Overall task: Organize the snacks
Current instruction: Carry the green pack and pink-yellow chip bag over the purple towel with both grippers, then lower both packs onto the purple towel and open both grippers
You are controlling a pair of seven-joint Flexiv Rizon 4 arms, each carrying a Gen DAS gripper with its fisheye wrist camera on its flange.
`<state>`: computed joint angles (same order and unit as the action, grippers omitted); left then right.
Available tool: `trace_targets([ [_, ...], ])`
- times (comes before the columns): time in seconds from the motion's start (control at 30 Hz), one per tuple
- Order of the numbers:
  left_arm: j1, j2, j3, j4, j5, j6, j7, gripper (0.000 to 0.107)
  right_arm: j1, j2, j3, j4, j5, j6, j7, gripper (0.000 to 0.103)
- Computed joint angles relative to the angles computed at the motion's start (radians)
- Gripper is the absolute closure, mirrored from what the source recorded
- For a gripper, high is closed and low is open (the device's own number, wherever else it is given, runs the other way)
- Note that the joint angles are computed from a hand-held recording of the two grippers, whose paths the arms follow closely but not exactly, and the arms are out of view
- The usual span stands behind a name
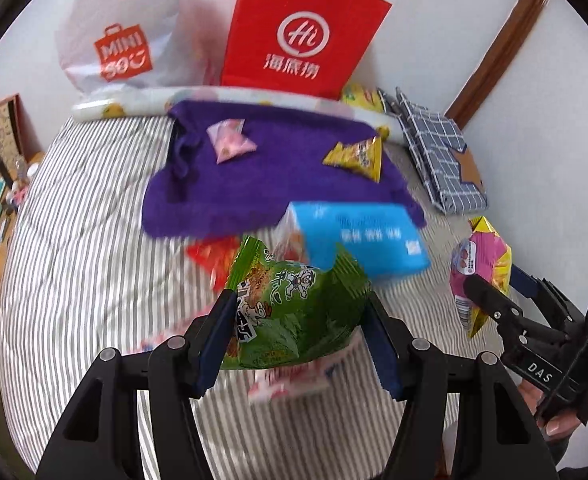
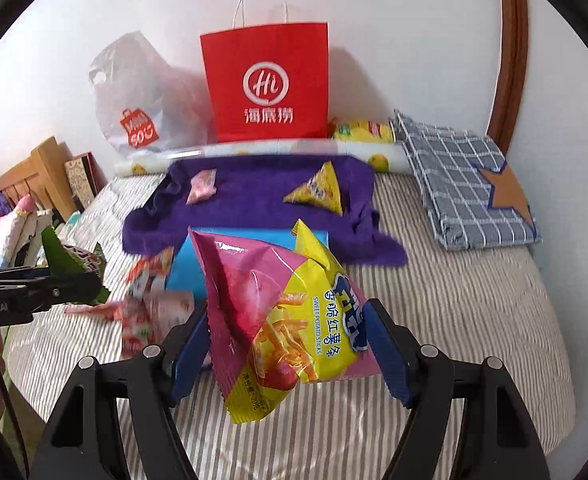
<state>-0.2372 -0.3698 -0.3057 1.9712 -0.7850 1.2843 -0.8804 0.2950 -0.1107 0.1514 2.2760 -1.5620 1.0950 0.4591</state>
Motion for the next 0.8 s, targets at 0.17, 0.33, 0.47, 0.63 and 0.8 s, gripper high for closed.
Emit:
trace_targets([
  [0.17,-0.017,-0.071,0.023,-0.122,0.084,-0.028,-0.073,0.045,-0.026,-0.03,-0.027,-0.048,-0.03,0.035,-0.023,0.03],
  [0.33,-0.022,-0.141,0.039,-0.239,0.175,-0.068,-0.148,0.045,-0.058,-0.084,-0.057,-0.114,-0.061,0.081,-0.034,0.03],
  [0.47,-0.031,-0.202,0.068,-0.339,0.251,-0.089,-0.217,0.045,-0.091,-0.128,-0.08,-0.167,-0.094,0.144,-0.009,0.03],
  [0.63,-0.038,-0.282,0.106,-0.455,0.335,-0.118,-0.314,0.045,-0.117,-0.197,-0.098,-0.239,-0.1,0.193,-0.028,0.03],
  [0.8,-0.044,-0.357,0.139,-0.556,0.404,-0.171,-0.393,0.045,-0.113,-0.271,-0.123,-0.299,-0.035,0.224,-0.09,0.03],
])
